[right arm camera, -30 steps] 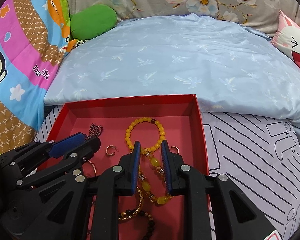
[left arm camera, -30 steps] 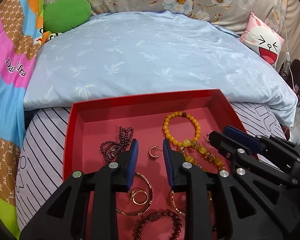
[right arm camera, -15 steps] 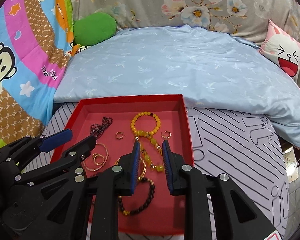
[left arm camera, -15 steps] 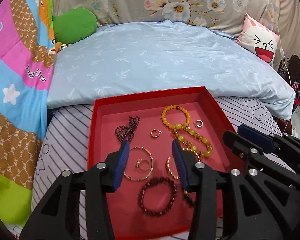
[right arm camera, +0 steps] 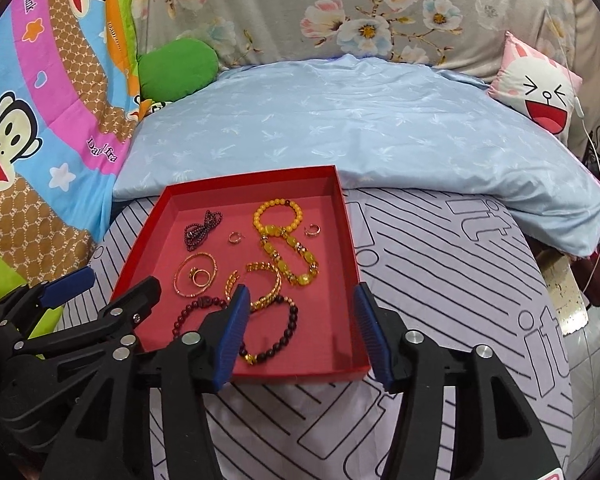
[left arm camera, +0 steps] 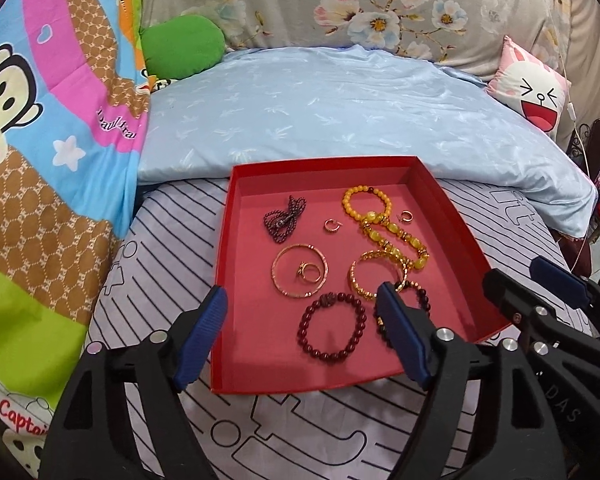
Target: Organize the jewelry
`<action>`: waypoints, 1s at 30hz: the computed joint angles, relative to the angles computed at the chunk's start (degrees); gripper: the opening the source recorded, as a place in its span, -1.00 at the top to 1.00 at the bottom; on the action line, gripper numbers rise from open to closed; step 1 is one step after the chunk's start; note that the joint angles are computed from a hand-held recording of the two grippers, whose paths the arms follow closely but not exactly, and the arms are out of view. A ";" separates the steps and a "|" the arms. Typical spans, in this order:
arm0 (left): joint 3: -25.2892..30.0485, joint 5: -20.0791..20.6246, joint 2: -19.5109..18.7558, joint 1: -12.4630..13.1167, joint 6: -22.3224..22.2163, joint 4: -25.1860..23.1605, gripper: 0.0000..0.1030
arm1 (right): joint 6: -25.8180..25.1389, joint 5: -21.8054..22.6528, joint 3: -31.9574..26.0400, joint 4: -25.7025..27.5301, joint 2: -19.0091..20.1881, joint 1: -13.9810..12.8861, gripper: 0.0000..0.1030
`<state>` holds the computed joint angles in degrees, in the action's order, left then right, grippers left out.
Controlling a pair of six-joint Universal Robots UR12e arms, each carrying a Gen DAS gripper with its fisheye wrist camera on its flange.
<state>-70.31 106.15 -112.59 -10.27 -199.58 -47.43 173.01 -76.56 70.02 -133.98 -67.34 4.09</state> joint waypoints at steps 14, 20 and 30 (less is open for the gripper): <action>-4.22 2.03 2.40 -0.79 -2.64 -0.01 -0.70 | -1.96 -2.21 5.68 -4.99 -2.98 -0.22 -0.44; -5.02 2.22 2.86 -0.95 -3.37 -0.44 -0.71 | -0.67 -1.70 6.28 -3.85 -3.44 -0.55 -0.63; -6.60 2.26 3.87 -1.00 -5.23 -0.43 -0.76 | 0.62 -0.01 7.42 -1.75 -4.26 -1.05 -0.89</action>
<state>-76.91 108.41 -108.72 -11.27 -204.82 -47.86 173.63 -76.57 77.44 -135.73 -71.61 3.03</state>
